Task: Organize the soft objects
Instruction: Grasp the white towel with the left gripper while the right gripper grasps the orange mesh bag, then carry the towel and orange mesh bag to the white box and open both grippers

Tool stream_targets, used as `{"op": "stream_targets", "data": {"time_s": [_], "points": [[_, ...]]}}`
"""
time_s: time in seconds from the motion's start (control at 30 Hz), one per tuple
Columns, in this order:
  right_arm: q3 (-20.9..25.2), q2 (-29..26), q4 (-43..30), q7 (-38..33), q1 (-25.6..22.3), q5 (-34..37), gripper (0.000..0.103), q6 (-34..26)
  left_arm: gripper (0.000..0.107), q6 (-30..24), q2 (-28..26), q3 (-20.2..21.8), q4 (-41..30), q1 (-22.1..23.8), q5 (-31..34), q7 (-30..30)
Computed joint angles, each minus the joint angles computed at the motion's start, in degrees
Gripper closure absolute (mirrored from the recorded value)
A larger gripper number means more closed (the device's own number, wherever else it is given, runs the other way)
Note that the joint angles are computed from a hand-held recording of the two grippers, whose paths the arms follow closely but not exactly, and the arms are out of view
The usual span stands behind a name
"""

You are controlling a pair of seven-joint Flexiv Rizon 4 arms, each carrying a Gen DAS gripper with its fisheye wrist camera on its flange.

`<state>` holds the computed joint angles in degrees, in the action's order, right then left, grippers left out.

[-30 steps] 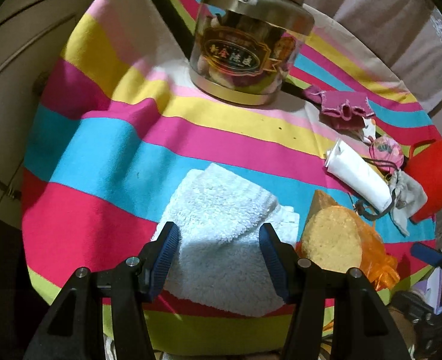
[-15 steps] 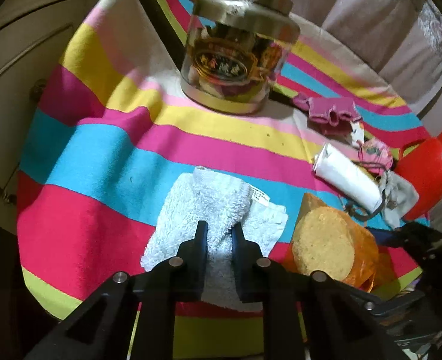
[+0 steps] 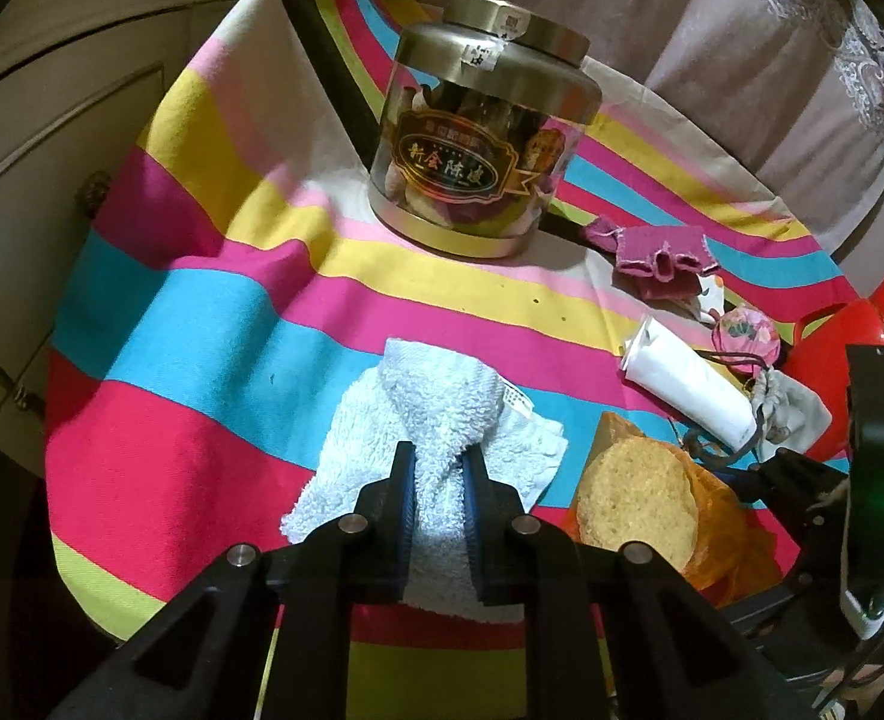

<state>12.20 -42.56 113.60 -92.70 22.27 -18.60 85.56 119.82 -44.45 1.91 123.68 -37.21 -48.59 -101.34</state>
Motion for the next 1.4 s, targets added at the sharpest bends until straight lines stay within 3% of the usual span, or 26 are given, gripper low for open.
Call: {"op": "stream_targets", "data": {"time_s": [0.07,0.13,0.37,0.9,1.1,1.4], "points": [[-0.30,-0.06,0.26,-0.05,0.27,-0.06,0.012,0.76,0.092,0.43,-0.04,0.47,-0.05,-0.85,-0.78,0.16],[0.37,-0.01,0.57,-0.49,-0.30,0.02,0.020,1.41,0.092,1.14,-0.03,0.57,-0.01,-1.27,-1.32,0.39],[-1.25,1.58,3.55,0.36,0.47,0.64,0.020,6.60,0.092,4.23,0.57,-0.03,0.02,-3.30,-6.50,3.50],[-8.23,9.00,13.12,3.29,2.91,4.43,0.020,19.71,0.092,10.02,3.12,-7.82,-3.61,-4.25,-17.64,15.43],[-7.53,12.51,16.66,4.33,-0.96,6.50,0.020,22.56,0.092,10.89,2.92,-10.92,-7.60,-4.75,-20.15,21.41],[-5.31,17.76,21.61,7.73,-12.06,6.68,0.020,25.12,0.092,9.55,0.24,-14.43,-17.43,-6.58,-23.36,32.64]]}}
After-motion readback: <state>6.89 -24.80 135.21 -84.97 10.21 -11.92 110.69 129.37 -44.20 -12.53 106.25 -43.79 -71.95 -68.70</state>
